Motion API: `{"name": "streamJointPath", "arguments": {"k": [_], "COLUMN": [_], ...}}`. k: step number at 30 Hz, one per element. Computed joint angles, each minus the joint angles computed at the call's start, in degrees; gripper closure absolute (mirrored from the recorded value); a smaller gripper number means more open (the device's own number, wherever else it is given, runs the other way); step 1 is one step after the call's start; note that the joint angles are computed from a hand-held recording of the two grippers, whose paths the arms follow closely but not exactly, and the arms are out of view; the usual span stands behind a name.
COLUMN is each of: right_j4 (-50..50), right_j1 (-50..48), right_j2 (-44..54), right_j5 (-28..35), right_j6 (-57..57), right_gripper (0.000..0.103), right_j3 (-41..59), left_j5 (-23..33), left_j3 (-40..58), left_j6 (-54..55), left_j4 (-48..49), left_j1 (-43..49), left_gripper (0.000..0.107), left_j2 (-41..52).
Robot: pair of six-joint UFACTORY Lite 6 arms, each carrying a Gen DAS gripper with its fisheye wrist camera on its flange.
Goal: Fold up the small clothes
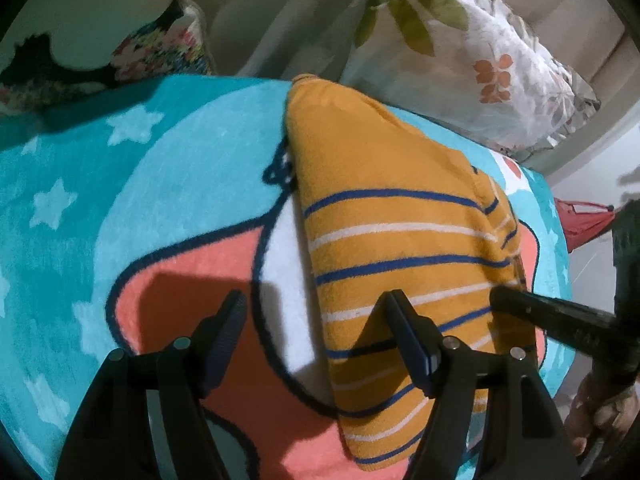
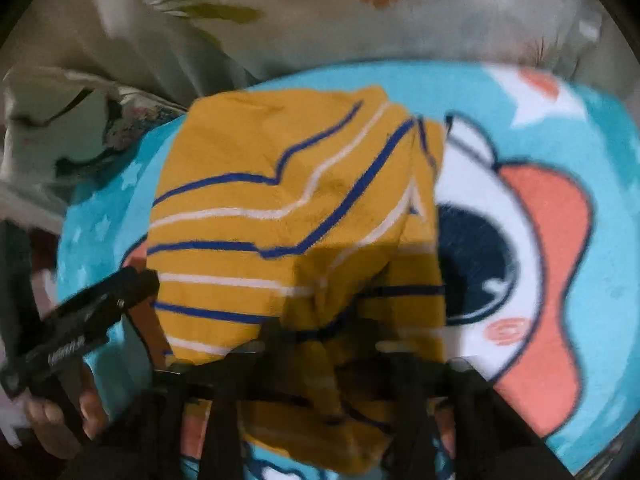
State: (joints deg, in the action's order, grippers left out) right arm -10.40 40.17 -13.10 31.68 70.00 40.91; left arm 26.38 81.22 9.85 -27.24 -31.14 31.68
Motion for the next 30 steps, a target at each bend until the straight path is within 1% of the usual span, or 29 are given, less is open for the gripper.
{"name": "streamJointPath", "arguments": {"k": [1, 2, 4, 5, 6, 8, 9, 10, 12, 13, 15, 17, 18, 20, 21, 22, 23, 24, 25, 26, 28, 30], "right_j4": [-3.8, -7.2, -8.9, -8.1, -6.7, -2.9, -2.6, -2.6, -2.6, -3.9, -9.5, -13.8, -14.4, -12.1, -9.0, -7.6, -8.6, -11.2, -13.6, -14.2, -15.5, -20.2], "right_j1": [1.1, 2.6, 3.4, 2.7, 1.8, -0.7, -1.3, -1.4, -3.1, -3.7, -2.4, -4.2, -5.8, -10.0, -11.9, -12.4, -12.3, -11.9, -11.7, -12.5, -12.8, -9.2], "right_j2": [-1.5, -2.4, -1.8, -1.3, -1.5, -3.7, -5.7, -5.9, -9.7, -9.8, -6.0, -0.9, 1.4, 6.2, 8.9, 12.4, 16.7, 20.0, 22.3, 22.6, 19.0, 12.7], "right_j5": [3.5, 8.7, 14.5, 15.2, 14.2, 11.2, 10.6, 10.5, 9.7, 10.2, 12.1, 12.7, 11.8, 7.6, 4.7, 4.1, 6.0, 8.0, 9.2, 9.2, 10.7, 14.1], "right_j6": [4.1, 7.3, 7.8, 6.8, 5.6, 1.8, 2.2, 2.1, 2.6, 3.1, 7.2, 7.7, 7.4, 3.9, -0.7, -4.0, -5.1, -3.7, -2.1, -1.6, 2.1, 8.4], "right_gripper": [0.084, 0.085, 0.085, 0.085, 0.085, 0.082, 0.08, 0.08, 0.075, 0.07, 0.063, 0.059, 0.052, 0.051, 0.051, 0.051, 0.052, 0.052, 0.051, 0.051, 0.051, 0.051], "right_j3": [0.3, 1.0, 1.6, 0.9, -0.1, -1.4, -1.4, -1.5, -0.6, 0.9, 4.4, 8.2, 9.3, 10.5, 11.1, 12.2, 14.1, 15.3, 15.7, 15.4, 14.2, 12.8], "left_j5": [-0.3, -1.3, -1.3, -0.5, -0.5, -0.8, -0.8, -0.9, -0.3, 0.2, 1.2, 1.6, 1.6, 1.9, 2.0, 2.3, 2.5, 2.8, 2.5, 2.2, 0.5, -0.5], "left_j3": [0.0, -0.6, 0.2, 0.9, 1.2, 2.8, 3.8, 4.0, 3.9, 4.5, 5.8, 6.1, 6.4, 7.7, 7.5, 9.1, 8.9, 9.8, 8.4, 7.5, 4.8, 2.2], "left_j6": [1.8, 4.1, 3.9, 5.7, 5.8, 1.7, 0.6, 0.4, 2.6, 3.2, 3.9, 4.2, 3.6, 2.2, 2.1, 1.2, 1.7, 1.3, 1.8, 1.8, 0.1, -3.1], "left_j4": [-1.4, -3.5, -3.5, -5.4, -5.5, 0.4, 2.7, 3.3, 1.1, 0.5, -0.4, -0.9, -0.5, 0.5, 0.5, 1.0, 0.6, 0.8, 0.3, 0.4, 2.3, 4.7], "left_j1": [-0.3, -0.6, -1.9, -2.6, -3.1, -5.4, -6.2, -6.5, -5.8, -5.6, -5.1, -5.1, -5.4, -6.0, -6.0, -6.6, -6.4, -6.5, -6.2, -5.9, -5.6, -5.0], "left_gripper": [0.036, 0.036, 0.029, 0.028, 0.028, 0.028, 0.028, 0.028, 0.028, 0.028, 0.028, 0.028, 0.028, 0.028, 0.028, 0.028, 0.028, 0.028, 0.028, 0.028, 0.028, 0.028], "left_j2": [-0.3, -0.8, 0.1, 1.3, 1.9, 4.0, 4.9, 5.2, 5.2, 5.6, 6.7, 7.0, 7.2, 7.9, 7.6, 8.7, 8.3, 8.7, 7.4, 6.4, 3.8, 1.3]}}
